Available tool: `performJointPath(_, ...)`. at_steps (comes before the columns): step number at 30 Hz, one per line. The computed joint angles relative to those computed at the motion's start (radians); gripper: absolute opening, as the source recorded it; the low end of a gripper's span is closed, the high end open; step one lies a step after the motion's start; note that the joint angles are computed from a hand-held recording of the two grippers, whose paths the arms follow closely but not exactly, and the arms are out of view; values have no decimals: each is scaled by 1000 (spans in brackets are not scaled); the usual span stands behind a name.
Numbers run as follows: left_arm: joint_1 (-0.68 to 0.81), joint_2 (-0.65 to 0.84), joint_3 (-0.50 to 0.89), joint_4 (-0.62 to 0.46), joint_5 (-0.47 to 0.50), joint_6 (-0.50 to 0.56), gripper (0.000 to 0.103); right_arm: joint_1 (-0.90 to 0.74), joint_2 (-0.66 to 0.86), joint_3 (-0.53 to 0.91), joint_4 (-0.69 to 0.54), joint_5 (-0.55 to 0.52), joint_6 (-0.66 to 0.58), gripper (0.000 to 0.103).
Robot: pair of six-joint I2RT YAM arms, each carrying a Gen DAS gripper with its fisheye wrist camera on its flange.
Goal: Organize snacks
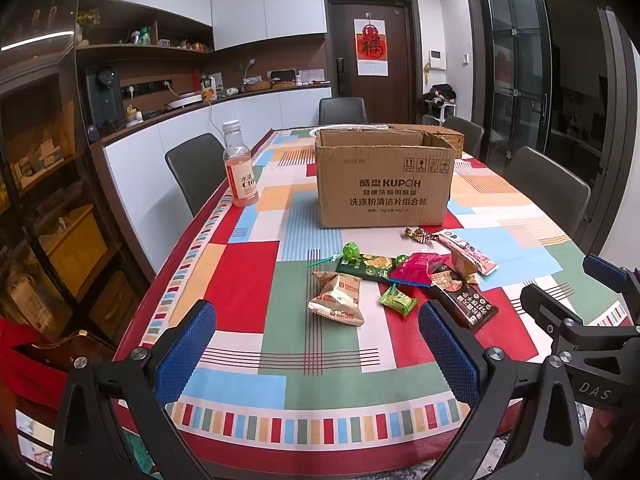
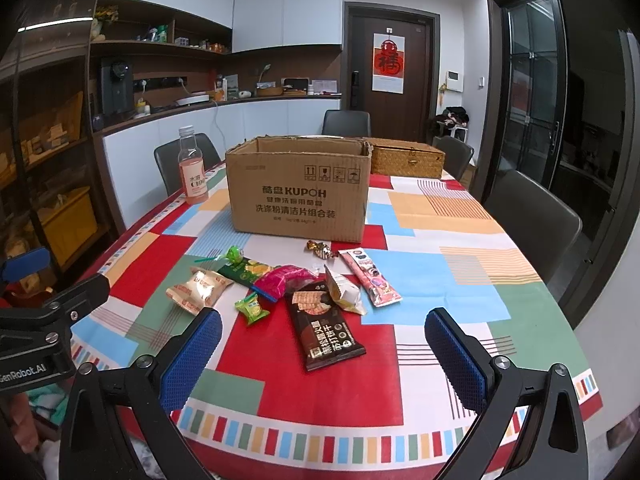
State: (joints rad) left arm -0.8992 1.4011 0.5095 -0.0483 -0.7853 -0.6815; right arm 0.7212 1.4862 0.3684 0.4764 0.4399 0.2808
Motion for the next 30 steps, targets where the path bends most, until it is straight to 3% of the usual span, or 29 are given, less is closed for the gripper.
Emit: performJointPath(30,-15,-14,-3,-20,0,-19,103,5,9,1,0,-2,4,103)
